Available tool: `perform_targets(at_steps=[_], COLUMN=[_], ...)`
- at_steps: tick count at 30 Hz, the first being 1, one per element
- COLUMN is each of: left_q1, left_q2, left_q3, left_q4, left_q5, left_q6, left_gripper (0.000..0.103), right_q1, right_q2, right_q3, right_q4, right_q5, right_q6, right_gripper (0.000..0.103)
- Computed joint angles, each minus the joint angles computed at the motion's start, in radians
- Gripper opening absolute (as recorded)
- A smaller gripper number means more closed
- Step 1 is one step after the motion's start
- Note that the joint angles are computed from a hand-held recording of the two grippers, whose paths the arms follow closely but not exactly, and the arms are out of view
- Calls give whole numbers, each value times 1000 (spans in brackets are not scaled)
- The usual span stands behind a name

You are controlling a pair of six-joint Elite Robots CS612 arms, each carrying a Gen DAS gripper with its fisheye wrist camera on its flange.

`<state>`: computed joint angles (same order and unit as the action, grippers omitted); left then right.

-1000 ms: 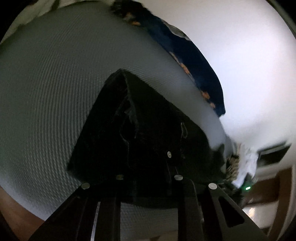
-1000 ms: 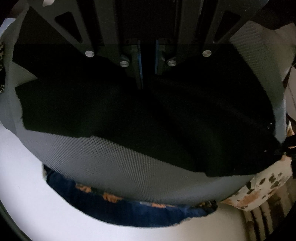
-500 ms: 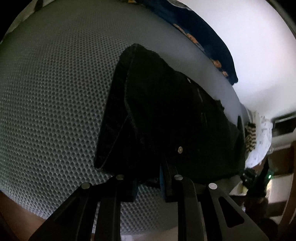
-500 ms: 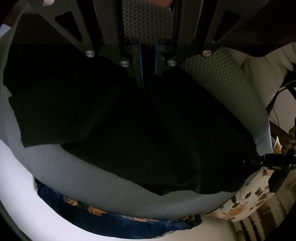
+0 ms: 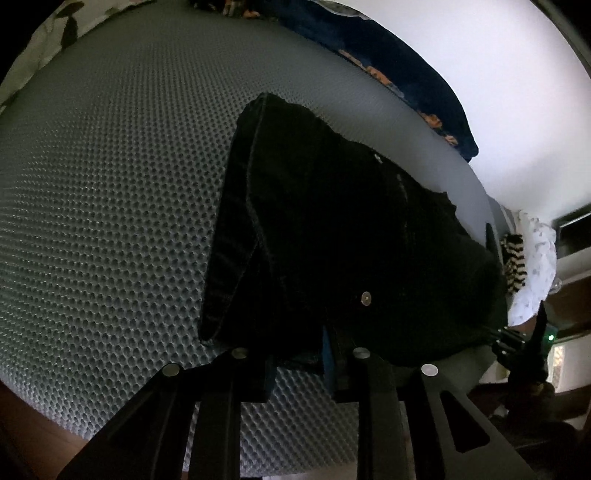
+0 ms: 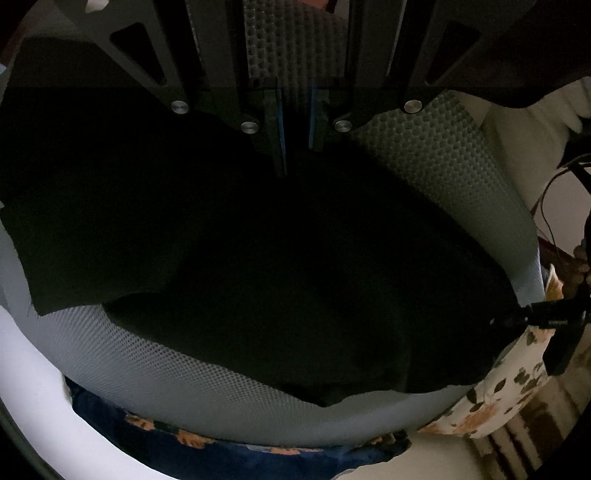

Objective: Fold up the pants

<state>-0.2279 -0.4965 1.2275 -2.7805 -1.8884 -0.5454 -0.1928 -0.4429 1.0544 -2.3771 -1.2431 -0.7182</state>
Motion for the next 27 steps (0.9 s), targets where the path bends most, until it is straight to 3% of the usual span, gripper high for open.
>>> perform_targets(at_steps=[9, 16, 22, 24, 25, 27], left_q1=[-22, -21, -44, -50, -53, -60], left_q2=[-9, -11, -5, -13, -18, -32], left_q3=[7, 16, -18, -16, -14, -2], left_q4=[-2, -8, 51, 72, 84, 97], left_q5=[82, 92, 159, 184, 199, 236], left_q6=[20, 29, 42, 49, 49, 59], left_gripper=[26, 27, 31, 40, 51, 59], right_q1=[-1, -5, -14, -16, -18, -22], right_q2=[-17, -19, -10, -13, -15, -22], right_q3=[27, 28, 13, 13, 12, 16], right_q4=[-5, 14, 29, 37, 44, 59], right_q5=[-7, 8, 50, 53, 59, 82], right_q6=[-6, -7, 27, 24, 24, 18], right_gripper=[9, 9, 10, 20, 24, 42])
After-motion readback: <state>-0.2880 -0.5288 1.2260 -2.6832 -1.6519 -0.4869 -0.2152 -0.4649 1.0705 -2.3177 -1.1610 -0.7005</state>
